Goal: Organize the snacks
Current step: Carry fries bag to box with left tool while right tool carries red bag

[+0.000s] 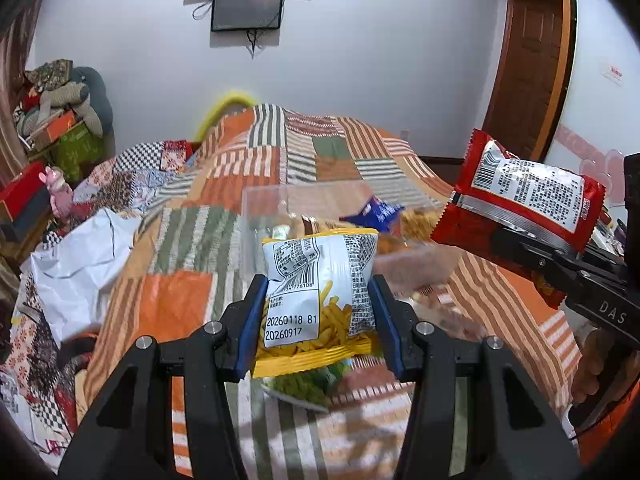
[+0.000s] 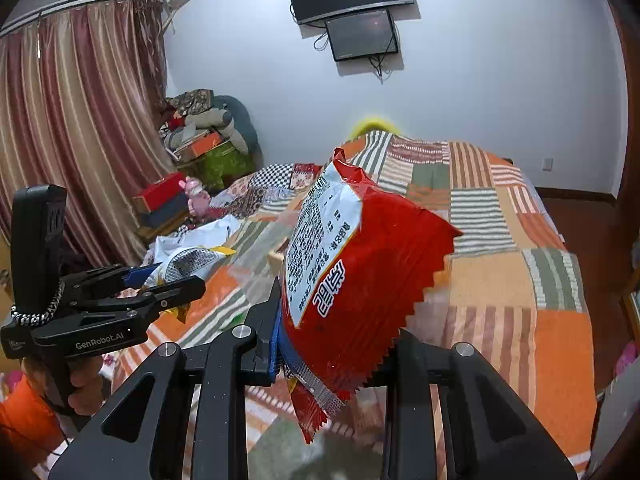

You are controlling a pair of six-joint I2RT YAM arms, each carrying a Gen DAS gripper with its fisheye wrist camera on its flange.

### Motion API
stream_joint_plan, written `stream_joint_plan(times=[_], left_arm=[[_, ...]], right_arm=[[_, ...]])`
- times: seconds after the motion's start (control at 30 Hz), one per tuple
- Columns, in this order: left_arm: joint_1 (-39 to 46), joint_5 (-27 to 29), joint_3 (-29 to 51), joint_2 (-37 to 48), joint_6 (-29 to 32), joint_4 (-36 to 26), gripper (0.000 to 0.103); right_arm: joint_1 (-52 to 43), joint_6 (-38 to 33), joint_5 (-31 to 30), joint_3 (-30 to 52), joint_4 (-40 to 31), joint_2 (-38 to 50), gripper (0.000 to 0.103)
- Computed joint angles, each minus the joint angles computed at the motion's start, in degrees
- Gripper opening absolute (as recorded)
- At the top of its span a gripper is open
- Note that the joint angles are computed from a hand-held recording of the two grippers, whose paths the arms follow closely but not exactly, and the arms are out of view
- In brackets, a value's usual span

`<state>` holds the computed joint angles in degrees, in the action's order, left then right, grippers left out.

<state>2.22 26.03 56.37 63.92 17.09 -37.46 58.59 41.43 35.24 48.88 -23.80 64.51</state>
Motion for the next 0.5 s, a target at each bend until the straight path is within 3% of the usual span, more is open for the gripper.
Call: stream_joint_plan(times=[0.5], left_arm=[[-3.1,-3.7,7.4,11.3,-3.2,5.5,0.05]], right_arm=[[-8.2,-5.0,-5.7,2.8,4.5,5.3,0.024]])
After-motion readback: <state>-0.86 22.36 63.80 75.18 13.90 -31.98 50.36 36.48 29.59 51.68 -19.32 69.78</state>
